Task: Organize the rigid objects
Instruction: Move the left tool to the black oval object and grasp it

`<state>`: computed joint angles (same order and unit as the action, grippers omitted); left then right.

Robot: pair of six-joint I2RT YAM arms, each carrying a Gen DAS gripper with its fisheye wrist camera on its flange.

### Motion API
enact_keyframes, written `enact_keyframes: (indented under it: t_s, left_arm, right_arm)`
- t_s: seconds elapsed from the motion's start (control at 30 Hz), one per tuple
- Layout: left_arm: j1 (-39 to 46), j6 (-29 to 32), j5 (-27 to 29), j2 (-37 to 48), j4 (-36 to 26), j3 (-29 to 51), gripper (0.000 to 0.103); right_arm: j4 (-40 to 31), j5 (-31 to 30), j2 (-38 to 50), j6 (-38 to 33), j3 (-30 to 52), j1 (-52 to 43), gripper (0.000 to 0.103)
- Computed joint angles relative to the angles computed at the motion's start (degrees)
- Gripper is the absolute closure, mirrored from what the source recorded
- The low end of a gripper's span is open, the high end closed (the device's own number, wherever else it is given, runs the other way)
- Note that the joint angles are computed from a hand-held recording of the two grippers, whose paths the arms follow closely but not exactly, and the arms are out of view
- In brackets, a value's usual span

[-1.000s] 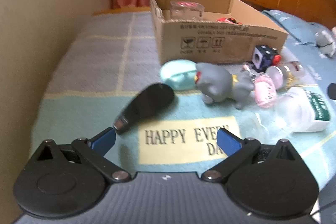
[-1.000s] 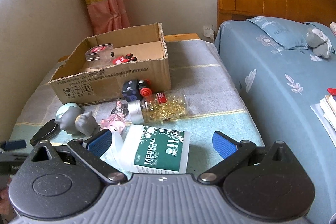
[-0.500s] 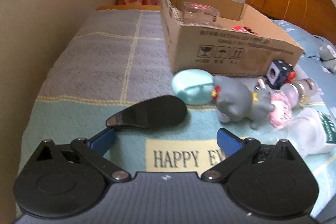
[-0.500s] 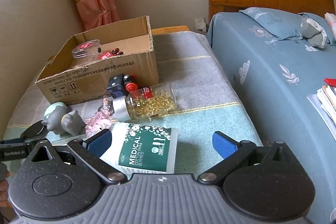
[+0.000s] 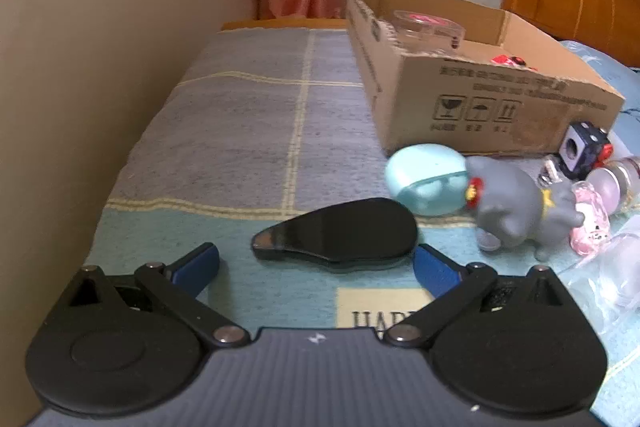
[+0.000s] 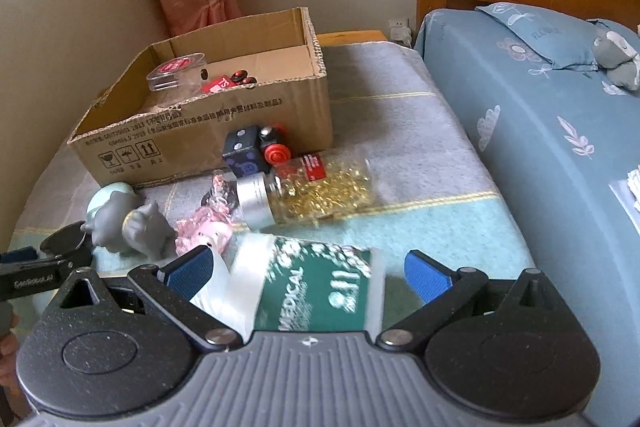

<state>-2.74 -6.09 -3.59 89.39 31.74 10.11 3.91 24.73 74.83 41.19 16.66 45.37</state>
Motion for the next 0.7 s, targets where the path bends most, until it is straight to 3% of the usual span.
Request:
enact_keyframes:
  t_s: [0.13, 0.4, 0.7]
  left_arm:
    - [0.7, 0.5, 0.3, -0.3, -1.1, 0.4, 0.001]
    - [-3.6, -4.2, -3.3, 1.1, -5.7, 4.3, 0.001]
    - [-4.3, -3.6, -3.7, 3.0, -0.6, 3.4, 0.008]
  right_arm:
    - [-1.2, -0.7, 3.0, -0.8, 1.4, -1.6, 0.0]
    - [1.6, -5.0, -0.1, -1.5, -2.3, -4.4, 0.0]
    - [1.2, -5.7, 0.0, -2.9, -2.1, -5.1, 0.0]
